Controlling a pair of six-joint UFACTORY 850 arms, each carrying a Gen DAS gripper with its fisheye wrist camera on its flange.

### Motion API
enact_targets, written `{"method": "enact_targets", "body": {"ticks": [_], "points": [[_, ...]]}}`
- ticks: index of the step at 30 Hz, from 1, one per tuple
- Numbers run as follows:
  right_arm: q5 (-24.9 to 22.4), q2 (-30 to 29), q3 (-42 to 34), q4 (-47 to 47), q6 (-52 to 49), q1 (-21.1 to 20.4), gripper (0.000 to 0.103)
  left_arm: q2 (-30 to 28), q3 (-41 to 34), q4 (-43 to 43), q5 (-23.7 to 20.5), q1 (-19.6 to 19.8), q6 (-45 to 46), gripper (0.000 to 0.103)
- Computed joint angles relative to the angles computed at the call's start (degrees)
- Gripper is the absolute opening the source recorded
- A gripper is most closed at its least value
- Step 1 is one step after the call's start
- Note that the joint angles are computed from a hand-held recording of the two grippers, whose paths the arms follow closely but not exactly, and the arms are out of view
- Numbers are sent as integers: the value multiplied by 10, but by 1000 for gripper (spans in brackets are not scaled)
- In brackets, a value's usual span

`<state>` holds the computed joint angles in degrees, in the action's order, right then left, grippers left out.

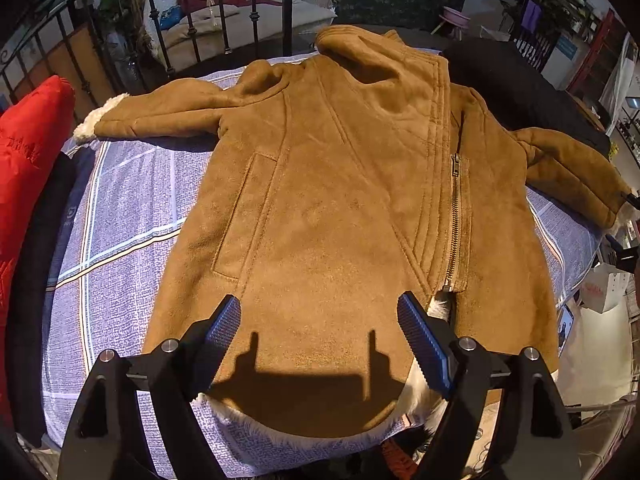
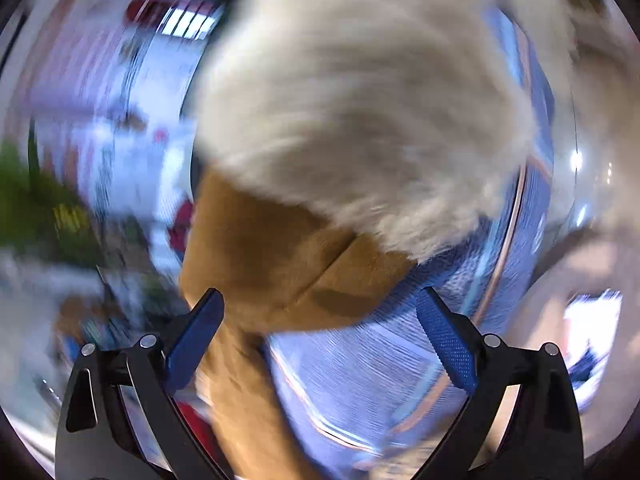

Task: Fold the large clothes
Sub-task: 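Carry the fleece-lined cuff with the right tool across the jacket body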

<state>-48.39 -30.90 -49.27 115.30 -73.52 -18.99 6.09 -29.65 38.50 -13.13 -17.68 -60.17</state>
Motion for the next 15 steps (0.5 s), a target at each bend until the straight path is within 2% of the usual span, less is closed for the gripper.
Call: {"method": "enact_targets", "body": {"ticks": [2, 3, 4, 6, 8, 10, 11, 12, 13, 15], "points": [[-40, -17, 11, 92, 8, 4, 96, 11, 8, -15, 7, 12, 11, 79], [-42, -20, 11, 115, -1, 10, 92, 15, 11, -19, 9, 18, 11, 79], [-32, -19, 7, 120, -11, 16, 76, 18, 14, -26, 12, 24, 16, 79], [41, 1, -2, 112, -29, 32, 60, 20, 19, -36, 16, 34, 25, 79], [84, 20, -9, 68, -7, 39, 53, 22, 23, -50, 20, 42, 41, 79], [133, 40, -18, -12, 40, 43, 35, 23, 27, -70, 28, 49, 60, 79], [150, 52, -21, -53, 60, 45, 31, 22, 28, -81, 33, 52, 71, 79], [155, 71, -20, -98, 74, 42, 22, 21, 29, -99, 37, 55, 91, 79], [155, 88, -17, -119, 73, 40, 17, 20, 29, -114, 41, 56, 105, 79], [139, 124, -8, -125, 41, 42, 14, 15, 29, -140, 47, 58, 136, 79]]}}
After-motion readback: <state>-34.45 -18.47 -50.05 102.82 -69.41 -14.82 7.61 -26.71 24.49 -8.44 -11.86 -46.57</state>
